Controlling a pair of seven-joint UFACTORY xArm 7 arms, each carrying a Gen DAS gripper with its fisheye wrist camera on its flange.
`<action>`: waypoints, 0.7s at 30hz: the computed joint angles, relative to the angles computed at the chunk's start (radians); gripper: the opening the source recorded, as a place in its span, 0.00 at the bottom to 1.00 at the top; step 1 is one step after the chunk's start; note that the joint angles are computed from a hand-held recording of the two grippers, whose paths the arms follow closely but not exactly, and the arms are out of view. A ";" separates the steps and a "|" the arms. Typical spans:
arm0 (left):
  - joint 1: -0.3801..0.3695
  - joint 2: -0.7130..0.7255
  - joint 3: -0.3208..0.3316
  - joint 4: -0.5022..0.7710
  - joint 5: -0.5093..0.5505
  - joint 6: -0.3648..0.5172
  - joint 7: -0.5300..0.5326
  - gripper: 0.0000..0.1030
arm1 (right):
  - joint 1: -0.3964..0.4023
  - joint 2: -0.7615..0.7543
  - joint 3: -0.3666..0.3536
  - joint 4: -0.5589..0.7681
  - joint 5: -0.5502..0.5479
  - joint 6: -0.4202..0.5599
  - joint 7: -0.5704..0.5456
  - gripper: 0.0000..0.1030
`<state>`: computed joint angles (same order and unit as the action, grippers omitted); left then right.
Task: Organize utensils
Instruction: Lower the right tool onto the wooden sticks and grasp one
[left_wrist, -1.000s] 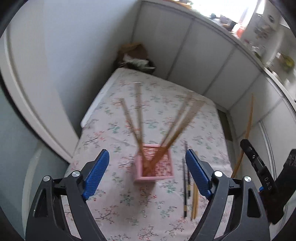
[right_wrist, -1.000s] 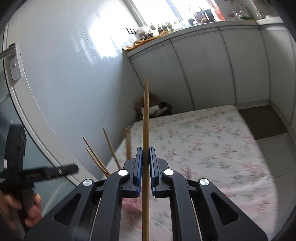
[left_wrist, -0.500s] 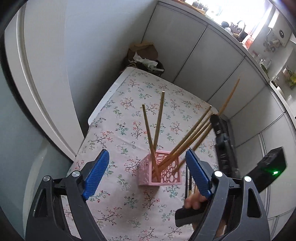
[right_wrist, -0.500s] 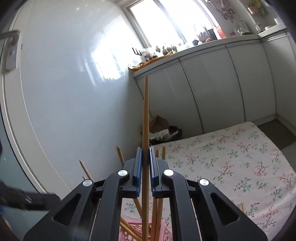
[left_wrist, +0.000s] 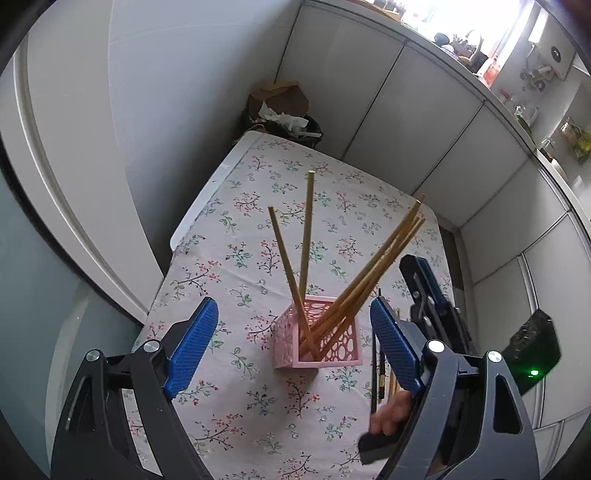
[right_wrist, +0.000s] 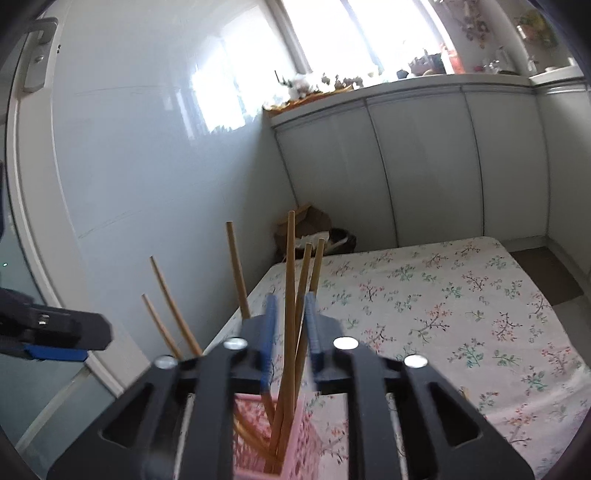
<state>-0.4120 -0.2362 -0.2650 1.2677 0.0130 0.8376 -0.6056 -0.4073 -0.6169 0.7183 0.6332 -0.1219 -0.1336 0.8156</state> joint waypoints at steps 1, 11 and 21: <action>-0.001 -0.001 0.001 -0.002 -0.002 -0.003 0.003 0.78 | 0.039 -0.008 -0.045 -0.004 -0.002 0.021 -0.013 0.21; -0.048 0.016 -0.039 0.017 0.022 -0.026 0.057 0.78 | 0.421 -0.092 -0.555 0.121 0.029 0.612 -0.216 0.22; -0.151 0.114 -0.087 0.069 0.028 -0.013 0.096 0.73 | 0.500 -0.161 -0.709 0.065 0.177 1.024 -0.394 0.22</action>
